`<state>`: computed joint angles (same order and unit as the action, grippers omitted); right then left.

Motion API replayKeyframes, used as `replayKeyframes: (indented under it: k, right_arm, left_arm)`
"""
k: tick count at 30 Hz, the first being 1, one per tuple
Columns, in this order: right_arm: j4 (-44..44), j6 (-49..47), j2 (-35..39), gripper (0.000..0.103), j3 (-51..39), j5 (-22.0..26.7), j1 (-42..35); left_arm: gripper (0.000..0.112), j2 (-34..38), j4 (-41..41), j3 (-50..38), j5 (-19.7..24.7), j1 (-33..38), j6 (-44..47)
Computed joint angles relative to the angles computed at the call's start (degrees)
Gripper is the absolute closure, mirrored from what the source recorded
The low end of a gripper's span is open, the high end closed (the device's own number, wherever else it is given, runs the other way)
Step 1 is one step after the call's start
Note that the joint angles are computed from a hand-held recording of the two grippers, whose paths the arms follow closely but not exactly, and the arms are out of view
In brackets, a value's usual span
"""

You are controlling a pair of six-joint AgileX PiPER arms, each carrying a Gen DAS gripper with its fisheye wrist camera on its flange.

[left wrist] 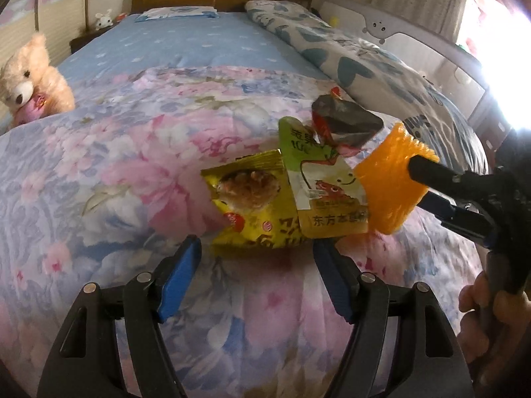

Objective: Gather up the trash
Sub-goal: 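Move both open tools back toward the remaining trash on the bed, then grasp the yellow snack packet with the left tool while the right tool grasps the orange foam net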

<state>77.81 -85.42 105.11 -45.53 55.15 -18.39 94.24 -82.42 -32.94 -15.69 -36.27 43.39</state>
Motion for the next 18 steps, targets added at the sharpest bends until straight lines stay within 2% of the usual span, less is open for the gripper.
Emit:
replayKeyframes:
  k: [1, 2, 4, 5, 7, 8, 15, 18]
  right_arm:
    - [-0.1, 0.0, -0.1, 0.062, 0.0, -0.2, 0.2]
    - [-0.4, -0.2, -0.4, 0.065, 0.0, 0.0, 0.2]
    - [-1.4, -0.3, -1.2, 0.071, 0.4, 0.4, -0.2]
    - [-1.8, -0.8, -1.8, 0.072, 0.9, 0.5, -0.6]
    - [-3.2, -1.3, -2.4, 0.074, 1.7, 1.6, -1.9]
    - [-3.9, -1.7, -2.7, 0.074, 2.3, 2.3, -3.1]
    - [-9.6, -4.2, -4.1, 0.074, 4.7, 7.4, -11.6]
    - [-11.8, -5.6, -4.8, 0.074, 5.3, 8.9, -15.4]
  left_arm:
    - [0.048, 0.3, 1.1, -0.1, -0.2, -0.2, -1.1]
    - [0.06, 0.6, 2.4, -0.2, 0.0, -0.2, -2.4]
    - [0.065, 0.9, 0.6, -0.4, -1.2, -1.1, -1.0]
    - [0.071, 0.7, 0.9, -0.2, -1.5, -1.5, -1.6]
    - [0.107, 0.1, 2.2, 0.4, -0.5, -1.6, -3.1]
    - [0.112, 0.0, 2.0, 0.6, 0.2, -1.7, -3.4]
    - [0.112, -3.2, -1.0, 4.9, -4.7, -11.3, -8.8]
    - [0.111, -4.8, -7.7, 5.0, -7.2, -14.5, -4.5]
